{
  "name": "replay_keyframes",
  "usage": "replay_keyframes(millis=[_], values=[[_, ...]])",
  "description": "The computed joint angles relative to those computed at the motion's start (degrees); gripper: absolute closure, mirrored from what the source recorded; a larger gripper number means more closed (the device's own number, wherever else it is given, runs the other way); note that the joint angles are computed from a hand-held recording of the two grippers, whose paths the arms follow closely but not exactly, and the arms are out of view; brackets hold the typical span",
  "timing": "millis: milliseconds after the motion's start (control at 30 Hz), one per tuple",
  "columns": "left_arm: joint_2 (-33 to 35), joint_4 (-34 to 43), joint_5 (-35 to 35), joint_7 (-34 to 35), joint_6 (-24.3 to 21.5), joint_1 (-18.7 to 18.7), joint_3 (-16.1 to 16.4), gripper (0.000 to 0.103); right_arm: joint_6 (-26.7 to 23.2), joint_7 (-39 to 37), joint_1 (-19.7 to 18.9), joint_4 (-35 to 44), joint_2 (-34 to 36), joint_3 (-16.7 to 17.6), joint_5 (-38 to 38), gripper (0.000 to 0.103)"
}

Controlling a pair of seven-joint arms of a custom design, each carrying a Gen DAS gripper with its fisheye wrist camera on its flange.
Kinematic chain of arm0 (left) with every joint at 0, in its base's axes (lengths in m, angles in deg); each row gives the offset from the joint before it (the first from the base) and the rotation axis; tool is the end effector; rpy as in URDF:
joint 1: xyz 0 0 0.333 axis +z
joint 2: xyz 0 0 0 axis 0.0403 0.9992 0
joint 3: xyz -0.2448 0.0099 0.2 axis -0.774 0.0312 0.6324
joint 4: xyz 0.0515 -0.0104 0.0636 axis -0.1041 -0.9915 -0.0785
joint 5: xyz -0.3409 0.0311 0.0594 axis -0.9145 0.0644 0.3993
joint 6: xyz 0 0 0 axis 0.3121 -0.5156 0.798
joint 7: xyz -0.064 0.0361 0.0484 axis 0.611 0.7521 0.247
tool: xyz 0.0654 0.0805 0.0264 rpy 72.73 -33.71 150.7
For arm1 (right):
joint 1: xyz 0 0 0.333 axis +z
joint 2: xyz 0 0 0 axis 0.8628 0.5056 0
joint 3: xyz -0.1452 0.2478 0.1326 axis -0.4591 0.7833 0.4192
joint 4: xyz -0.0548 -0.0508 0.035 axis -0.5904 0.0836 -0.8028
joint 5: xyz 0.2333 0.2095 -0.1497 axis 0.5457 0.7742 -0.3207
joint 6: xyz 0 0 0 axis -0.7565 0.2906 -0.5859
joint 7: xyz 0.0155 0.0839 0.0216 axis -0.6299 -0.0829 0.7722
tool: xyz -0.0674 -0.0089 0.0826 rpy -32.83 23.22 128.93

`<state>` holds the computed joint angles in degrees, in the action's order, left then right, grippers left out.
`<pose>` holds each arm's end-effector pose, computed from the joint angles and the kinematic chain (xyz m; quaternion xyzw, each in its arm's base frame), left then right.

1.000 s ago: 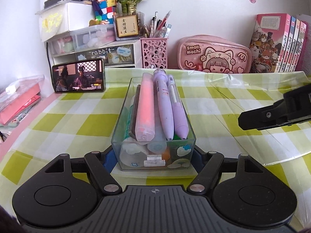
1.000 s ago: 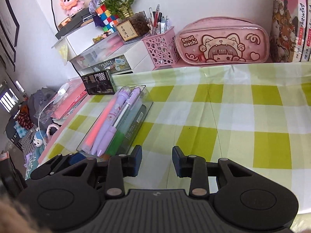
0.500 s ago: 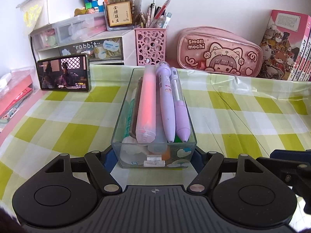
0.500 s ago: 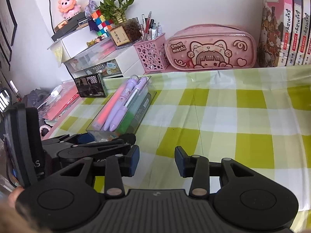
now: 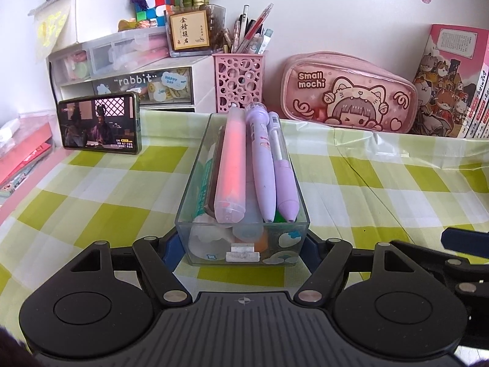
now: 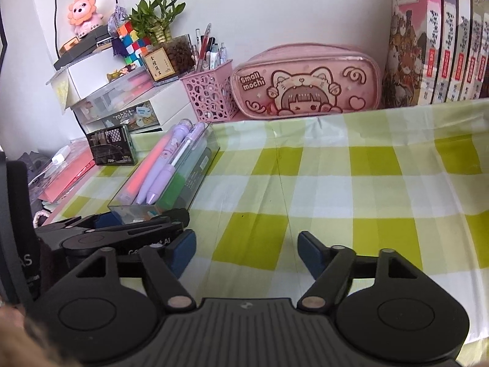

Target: Organize stationery

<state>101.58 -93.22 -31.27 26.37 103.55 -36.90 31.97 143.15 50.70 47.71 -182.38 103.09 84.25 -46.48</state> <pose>0.6769 -0.3105 0.3196 -0.6441 0.6267 -0.2969 0.3229 0.6496 0.1161 0.3372 -0.6677 0.5956 -0.1881 0.4051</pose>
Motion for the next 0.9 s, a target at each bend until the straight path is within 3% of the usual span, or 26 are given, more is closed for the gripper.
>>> replay_keyframes(millis=[67,133,300,400,533,633,767,900], values=[[0.0,0.0,0.1,0.0,-0.1,0.0,0.0,0.031,3.2,0.8,6.5,0.2,-0.5,-7.6,2.5,0.024],[0.0,0.0,0.1,-0.1,-0.1,0.0,0.0,0.031,5.0,2.0,7.8,0.7,0.1,-9.3,2.8,0.022],[-0.3,-0.6,-0.2,-0.2,0.7,0.3,-0.3,0.030,5.3,5.3,4.8,1.0,0.7,-6.4,-0.9,0.022],[-0.4,-0.9,-0.6,-0.2,0.9,0.1,0.0,0.030,4.0,7.0,-0.2,1.6,1.8,-0.8,-4.6,0.022],[-0.3,-1.0,-1.0,-0.2,0.6,-0.3,0.3,0.029,3.1,8.1,0.2,1.6,1.5,-1.1,-4.6,0.021],[-0.2,-0.7,-1.1,-0.7,-0.8,-0.7,0.6,0.023,4.1,8.6,1.4,0.9,0.6,-2.7,-3.9,0.021],[-0.3,-0.6,0.2,-1.9,-1.5,-0.9,0.7,0.018,3.8,10.1,-1.6,0.7,0.8,0.4,-5.6,0.021],[-0.8,-1.5,1.8,-3.4,0.2,-1.0,1.0,0.011,3.9,11.1,-1.5,0.3,0.1,0.1,-5.7,0.021]])
